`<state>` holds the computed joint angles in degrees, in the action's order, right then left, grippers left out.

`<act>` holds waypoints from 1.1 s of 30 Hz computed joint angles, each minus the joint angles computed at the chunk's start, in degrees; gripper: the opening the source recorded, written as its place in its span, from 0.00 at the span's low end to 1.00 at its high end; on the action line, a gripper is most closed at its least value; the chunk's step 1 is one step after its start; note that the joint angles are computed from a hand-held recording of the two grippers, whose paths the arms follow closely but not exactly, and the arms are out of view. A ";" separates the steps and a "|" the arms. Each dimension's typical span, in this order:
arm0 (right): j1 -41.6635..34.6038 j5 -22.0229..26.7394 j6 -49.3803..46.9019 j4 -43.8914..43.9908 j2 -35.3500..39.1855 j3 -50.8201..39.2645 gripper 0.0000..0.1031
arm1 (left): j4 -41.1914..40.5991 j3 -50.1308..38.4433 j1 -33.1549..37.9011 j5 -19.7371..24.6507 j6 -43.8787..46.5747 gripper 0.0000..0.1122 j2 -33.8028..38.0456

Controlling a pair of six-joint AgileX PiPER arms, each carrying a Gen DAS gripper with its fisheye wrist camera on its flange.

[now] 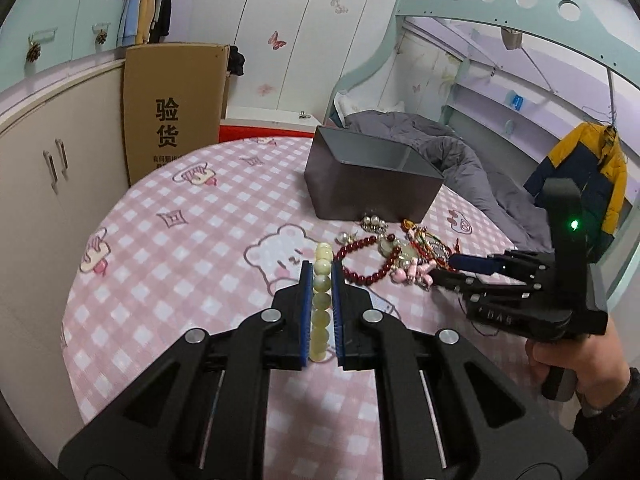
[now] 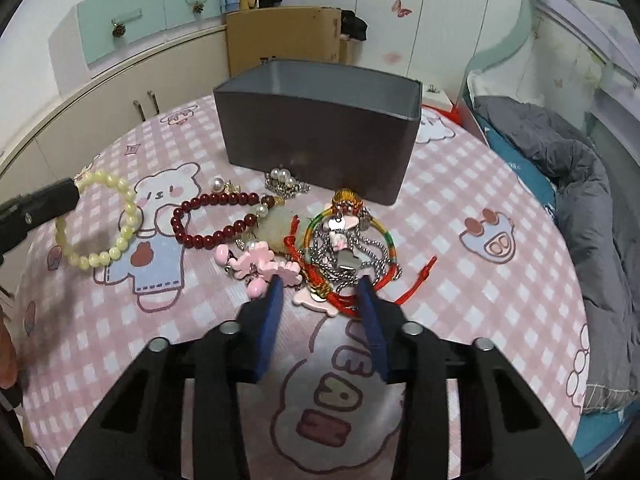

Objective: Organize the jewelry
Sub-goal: 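Lift both held bracelets and carry them toward the grey metal box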

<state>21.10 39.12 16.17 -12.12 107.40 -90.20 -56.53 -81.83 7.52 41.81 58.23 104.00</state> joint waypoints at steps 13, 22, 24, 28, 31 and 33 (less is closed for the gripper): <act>-3.81 -3.27 -12.10 13.87 -4.73 4.16 0.06 | -2.78 1.05 0.91 1.65 1.70 0.08 -0.22; -8.53 -4.92 -22.90 30.86 -10.70 8.41 0.04 | -2.99 1.91 0.79 2.03 1.77 0.08 -2.00; -10.04 -4.42 -27.24 36.77 -12.07 8.46 0.04 | -3.65 1.84 1.05 2.59 2.33 0.08 -2.93; -13.12 -2.54 -34.59 47.56 -13.97 8.34 0.04 | -4.55 0.78 1.59 3.64 1.96 0.08 -4.07; -13.47 -1.56 -33.12 46.01 -14.32 8.00 0.04 | -4.84 0.91 1.66 4.03 2.00 0.08 -4.77; -14.43 -1.01 -34.93 49.03 -14.70 9.25 0.04 | -4.89 1.29 1.61 4.19 2.15 0.08 -5.18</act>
